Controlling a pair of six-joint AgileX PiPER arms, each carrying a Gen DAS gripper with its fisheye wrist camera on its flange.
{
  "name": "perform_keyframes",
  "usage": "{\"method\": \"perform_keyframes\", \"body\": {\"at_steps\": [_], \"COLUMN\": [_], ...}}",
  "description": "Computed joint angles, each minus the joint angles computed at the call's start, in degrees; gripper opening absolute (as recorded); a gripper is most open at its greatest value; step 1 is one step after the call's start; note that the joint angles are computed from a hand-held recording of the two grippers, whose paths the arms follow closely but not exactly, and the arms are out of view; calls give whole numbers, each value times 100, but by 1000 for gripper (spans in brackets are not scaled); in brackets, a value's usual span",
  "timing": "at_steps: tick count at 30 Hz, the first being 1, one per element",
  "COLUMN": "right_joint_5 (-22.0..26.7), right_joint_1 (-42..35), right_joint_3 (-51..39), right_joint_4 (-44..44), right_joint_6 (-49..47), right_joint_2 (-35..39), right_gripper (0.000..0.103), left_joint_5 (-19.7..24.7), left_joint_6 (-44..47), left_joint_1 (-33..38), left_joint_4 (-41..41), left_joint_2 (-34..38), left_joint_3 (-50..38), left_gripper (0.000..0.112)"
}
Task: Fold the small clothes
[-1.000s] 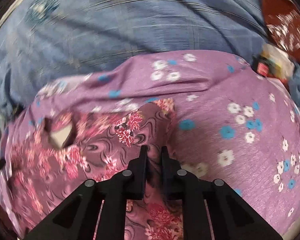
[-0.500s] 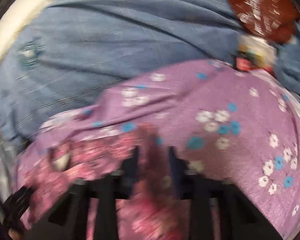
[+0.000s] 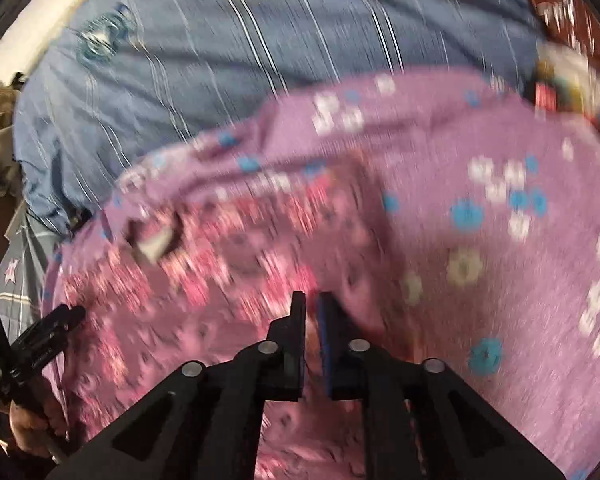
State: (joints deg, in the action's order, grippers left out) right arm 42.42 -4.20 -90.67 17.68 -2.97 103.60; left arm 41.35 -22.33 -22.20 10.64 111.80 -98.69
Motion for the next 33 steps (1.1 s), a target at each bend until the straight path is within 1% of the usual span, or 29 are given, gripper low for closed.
{"method": "perform_keyframes", "body": {"at_steps": [1, 2, 3, 4, 5, 6, 7, 8, 9, 10, 11, 12, 14, 16, 18, 21, 22, 23, 24, 25, 26, 27, 28, 29, 30, 31, 33], "right_joint_5": [132, 316, 444, 623, 794, 1067, 1302, 1307, 1083, 1020, 1185, 1251, 1086, 838, 819, 768, 641, 408, 147, 27, 136, 344, 561, 641, 682, 690, 838], "right_joint_1": [-31, -65, -57, 17, 104, 231, 378, 487, 519, 541, 518, 463, 366, 294, 193, 281, 412, 485, 517, 531, 544, 496, 379, 264, 100, -62, -572], "right_joint_3": [-235, -523, -729, -1006, -1213, -1584, -1944, -2081, -2047, -2088, -2243, -2246, -1812, -1049, -388, 243, 414, 762, 1041, 1244, 1260, 1264, 1306, 1388, 1576, 1744, 2108], "right_joint_4": [223, 493, 748, 897, 888, 705, 425, 217, 195, 132, 124, 228, 481, 747, 1121, 1023, 859, 710, 765, 726, 627, 624, 752, 862, 873, 911, 1169], "right_joint_6": [-104, -187, -299, -395, -431, -335, -120, 84, 82, 103, 167, 206, -23, -463, -839, -859, -747, -720, -821, -799, -659, -596, -683, -802, -875, -979, -1303], "right_joint_2": [135, 326, 505, 737, 914, 1201, 1529, 1697, 1686, 1699, 1756, 1716, 1341, 722, 257, -34, -67, -212, -358, -534, -615, -731, -876, -1013, -1326, -1551, -2069], "right_gripper": [14, 16, 17, 18, 19, 20, 20, 20, 19, 19, 19, 19, 22, 22, 29, 31, 31, 29, 29, 29, 29, 30, 32, 35, 40, 43, 60], "left_joint_5": [-24, 45, 194, 486, 793, 872, 810, 820, 817, 817, 818, 787, 603, 327, 181, 318, 443, 575, 694, 583, 488, 429, 244, 107, -4, -105, -330], "left_joint_6": [-9, 0, 28, 25, 10, 5, -76, -50, -7, 33, 47, 50, 42, 21, 75, 120, 111, 83, 53, 23, -8, -2, 10, 13, 18, -5, -85], "left_joint_1": [-19, -44, -67, -108, -153, -165, -174, -161, -138, -96, -73, -52, -26, -11, -36, -192, -265, -314, -371, -389, -385, -378, -354, -330, -302, -275, -228], "left_joint_4": [10, 18, 25, 95, 191, 206, 262, 230, 176, 75, 16, -34, -86, -139, -187, 29, 155, 276, 443, 540, 580, 590, 584, 566, 526, 501, 484], "left_joint_2": [-1, 51, 149, 331, 532, 603, 578, 575, 577, 590, 593, 571, 433, 173, -8, -34, 23, 94, 180, 137, 59, -51, -282, -455, -643, -872, -1328], "left_joint_3": [-5, -74, -210, -452, -696, -775, -739, -758, -767, -787, -799, -789, -653, -377, -174, -107, -119, -173, -193, -43, 68, 186, 479, 700, 924, 1176, 1674], "left_gripper": [68, 68, 68, 69, 70, 72, 72, 72, 72, 72, 72, 72, 72, 72, 72, 72, 72, 73, 74, 74, 74, 74, 74, 74, 74, 74, 74]}}
